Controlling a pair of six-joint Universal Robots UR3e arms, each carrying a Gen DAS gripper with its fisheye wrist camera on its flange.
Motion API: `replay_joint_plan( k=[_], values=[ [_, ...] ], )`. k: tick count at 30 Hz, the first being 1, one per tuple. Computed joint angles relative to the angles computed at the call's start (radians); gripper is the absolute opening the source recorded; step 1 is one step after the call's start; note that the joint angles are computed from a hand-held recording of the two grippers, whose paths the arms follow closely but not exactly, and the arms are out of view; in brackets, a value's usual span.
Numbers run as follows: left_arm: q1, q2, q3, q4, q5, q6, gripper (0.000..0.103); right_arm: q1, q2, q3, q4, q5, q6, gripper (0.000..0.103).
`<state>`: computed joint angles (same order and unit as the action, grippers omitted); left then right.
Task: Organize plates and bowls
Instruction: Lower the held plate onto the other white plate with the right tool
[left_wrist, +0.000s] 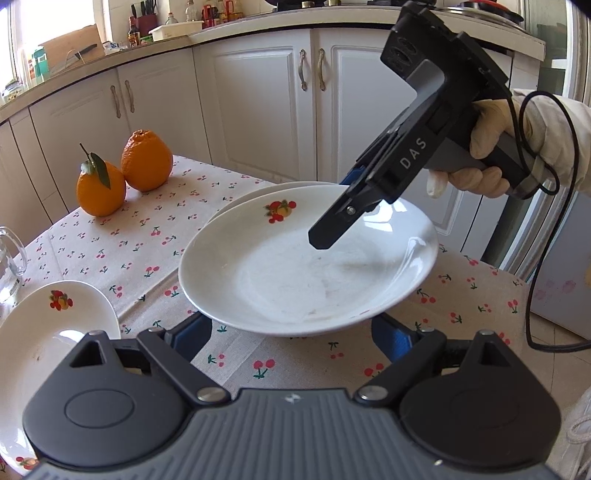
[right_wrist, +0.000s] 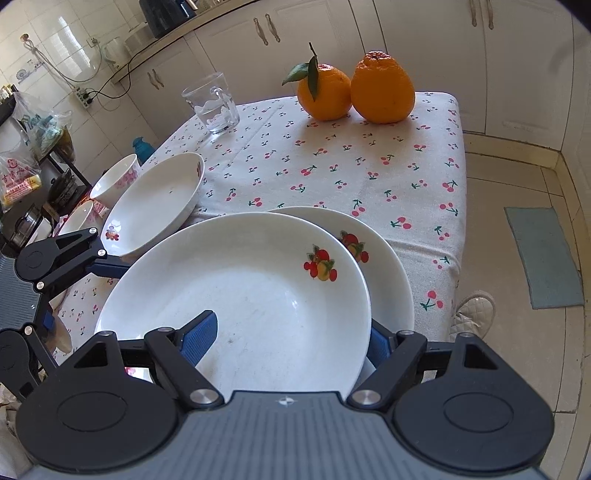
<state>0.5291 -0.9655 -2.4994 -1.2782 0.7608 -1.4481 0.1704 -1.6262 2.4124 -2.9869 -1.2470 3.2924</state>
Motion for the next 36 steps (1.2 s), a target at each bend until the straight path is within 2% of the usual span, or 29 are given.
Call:
replay_joint_plan(
  k=[10, 19, 27, 36],
  values=[
    [-0.002, -0.038, 0.002, 0.023, -0.014, -0.001, 0.093, 0.003, -0.085, 0.047, 0.021, -0.023, 0.042, 0.086],
    [0.012, -0.018, 0.006, -0.037, -0.028, 0.036, 0.093, 0.064, -0.154, 0.039, 0.082, -0.107, 0.092, 0.086],
    [0.01, -0.017, -0.007, -0.024, -0.031, 0.031, 0.093, 0.151, -0.171, 0.006, 0.129, -0.212, 0.164, 0.086],
    [0.058, 0.064, -0.008, -0.154, -0.049, 0.106, 0.093, 0.259, -0.121, -0.062, 0.172, -0.333, 0.229, 0.087]
  ],
)
